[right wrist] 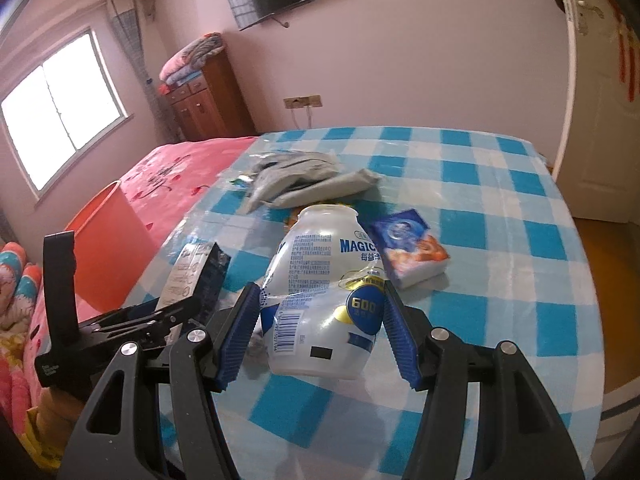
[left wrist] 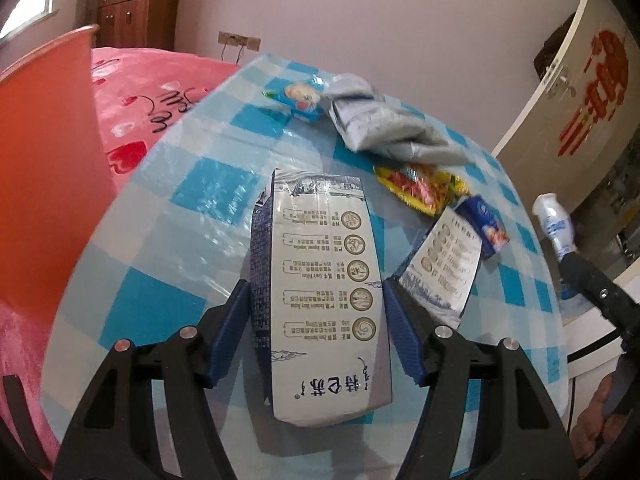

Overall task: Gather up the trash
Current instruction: 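Carry the carton and bottle over the orange bucket and open both grippers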

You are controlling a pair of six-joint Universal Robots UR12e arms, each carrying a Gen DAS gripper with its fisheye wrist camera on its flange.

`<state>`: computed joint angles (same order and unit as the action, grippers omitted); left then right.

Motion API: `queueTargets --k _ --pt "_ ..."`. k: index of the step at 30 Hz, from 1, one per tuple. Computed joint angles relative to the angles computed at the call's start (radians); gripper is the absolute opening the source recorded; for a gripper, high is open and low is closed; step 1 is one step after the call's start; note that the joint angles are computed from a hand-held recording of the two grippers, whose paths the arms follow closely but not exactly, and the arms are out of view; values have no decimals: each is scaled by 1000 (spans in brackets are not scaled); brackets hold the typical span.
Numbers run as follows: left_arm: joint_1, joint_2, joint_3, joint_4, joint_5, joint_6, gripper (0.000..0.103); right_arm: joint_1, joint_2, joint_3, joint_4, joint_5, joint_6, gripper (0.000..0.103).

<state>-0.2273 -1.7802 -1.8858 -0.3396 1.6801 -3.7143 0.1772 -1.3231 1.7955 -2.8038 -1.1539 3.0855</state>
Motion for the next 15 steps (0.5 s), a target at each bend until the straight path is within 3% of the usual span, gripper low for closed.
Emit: queueTargets --k 6,11,15 --pt "19 54 -33 76 32 -19 66 25 15 -46 42 85 -21 61" --pt "39 122 -65 145 128 -28 66 61 47 -123 99 201 -52 61" --pt "57 170 -82 153 234 -51 67 102 87 -209 149 288 -85 61"
